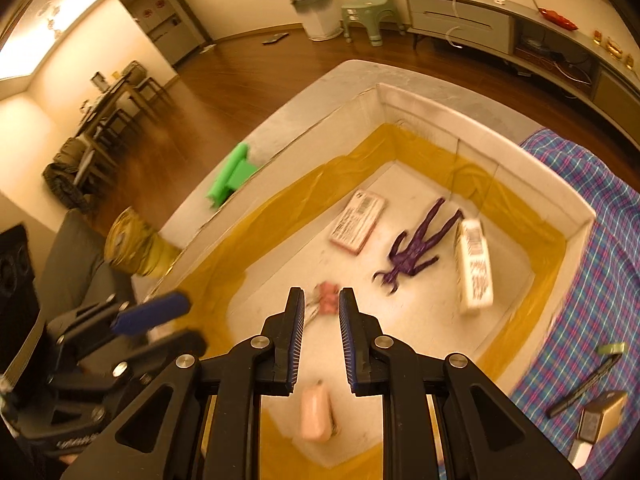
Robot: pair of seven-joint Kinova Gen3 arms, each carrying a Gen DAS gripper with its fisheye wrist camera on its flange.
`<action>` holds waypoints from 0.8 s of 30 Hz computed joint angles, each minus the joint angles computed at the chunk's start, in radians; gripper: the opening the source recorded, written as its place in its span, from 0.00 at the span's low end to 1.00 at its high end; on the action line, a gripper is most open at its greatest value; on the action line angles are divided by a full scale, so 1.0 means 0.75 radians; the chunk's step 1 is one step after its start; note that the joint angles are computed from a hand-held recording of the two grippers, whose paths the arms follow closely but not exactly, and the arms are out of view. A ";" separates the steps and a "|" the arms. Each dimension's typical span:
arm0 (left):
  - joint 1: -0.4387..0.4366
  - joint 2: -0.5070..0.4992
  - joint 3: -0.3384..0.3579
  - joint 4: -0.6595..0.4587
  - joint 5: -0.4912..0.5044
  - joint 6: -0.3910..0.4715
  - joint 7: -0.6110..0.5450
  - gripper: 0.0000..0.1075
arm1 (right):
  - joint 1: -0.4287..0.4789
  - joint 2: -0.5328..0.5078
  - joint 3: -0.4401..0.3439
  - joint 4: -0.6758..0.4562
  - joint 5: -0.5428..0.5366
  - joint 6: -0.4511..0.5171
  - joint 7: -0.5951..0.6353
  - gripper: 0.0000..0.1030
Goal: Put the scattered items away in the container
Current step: 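Withdraw both open tools from the box back toward the cloth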
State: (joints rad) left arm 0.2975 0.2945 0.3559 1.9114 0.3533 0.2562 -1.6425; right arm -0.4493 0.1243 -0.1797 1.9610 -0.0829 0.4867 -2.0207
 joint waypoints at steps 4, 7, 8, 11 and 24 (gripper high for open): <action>0.114 -0.035 -0.074 0.011 -0.087 0.008 0.074 0.37 | -0.004 -0.100 -0.028 0.092 -0.042 -0.025 0.034 0.19; 0.173 -0.058 -0.099 0.020 -0.135 0.017 0.124 0.37 | -0.020 -0.194 -0.043 0.162 -0.027 -0.042 0.008 0.19; 0.201 -0.065 -0.115 0.019 -0.159 0.021 0.150 0.37 | -0.022 -0.224 -0.049 0.185 -0.023 -0.051 -0.005 0.19; 0.233 -0.081 -0.112 0.023 -0.188 0.025 0.190 0.37 | -0.026 -0.331 -0.059 0.267 -0.045 -0.092 -0.015 0.20; 0.555 -0.070 -0.189 -0.044 -0.489 0.101 0.519 0.41 | -0.060 -0.838 0.046 0.656 -0.237 -0.168 0.019 0.23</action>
State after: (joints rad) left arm 0.7140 0.2418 0.2139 1.8781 -0.0133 0.3320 -1.2535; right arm -0.4941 -0.5042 -0.1453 2.4530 -0.2607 0.3605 -2.0064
